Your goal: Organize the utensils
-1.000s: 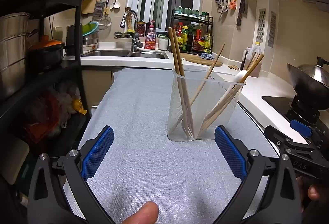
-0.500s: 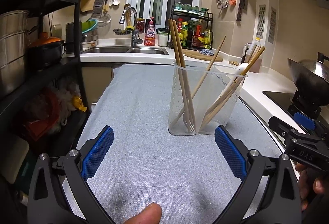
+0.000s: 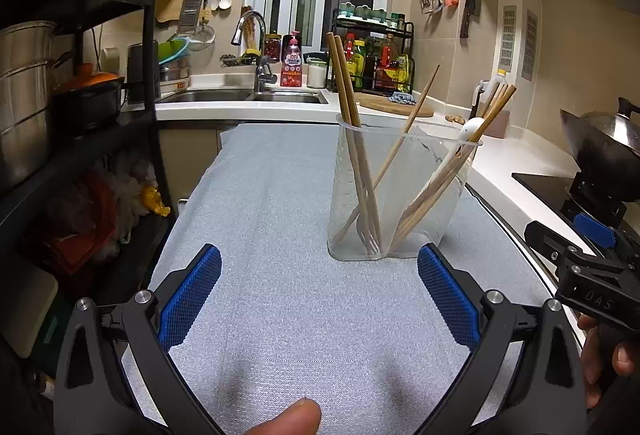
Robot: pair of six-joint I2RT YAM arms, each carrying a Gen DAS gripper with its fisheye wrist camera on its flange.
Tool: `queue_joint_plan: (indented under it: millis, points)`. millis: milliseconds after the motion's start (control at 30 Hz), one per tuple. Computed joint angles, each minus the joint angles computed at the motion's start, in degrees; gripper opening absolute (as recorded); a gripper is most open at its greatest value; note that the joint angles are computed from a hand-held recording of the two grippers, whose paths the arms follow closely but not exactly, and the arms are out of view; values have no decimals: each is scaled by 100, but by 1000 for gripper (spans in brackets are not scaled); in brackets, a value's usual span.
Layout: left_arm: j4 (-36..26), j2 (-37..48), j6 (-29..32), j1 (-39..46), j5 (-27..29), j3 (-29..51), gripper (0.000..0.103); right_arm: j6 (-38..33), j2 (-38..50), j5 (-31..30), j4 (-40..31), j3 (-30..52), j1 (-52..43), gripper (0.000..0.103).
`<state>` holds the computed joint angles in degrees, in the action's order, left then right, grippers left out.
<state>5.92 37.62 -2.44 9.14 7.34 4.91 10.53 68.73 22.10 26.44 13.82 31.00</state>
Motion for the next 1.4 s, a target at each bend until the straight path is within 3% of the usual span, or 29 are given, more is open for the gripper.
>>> queue_joint_plan:
  millis: [1400]
  points:
    - [-100, -313, 89, -127, -139, -55, 95, 0, -228, 163, -10, -49, 150, 98]
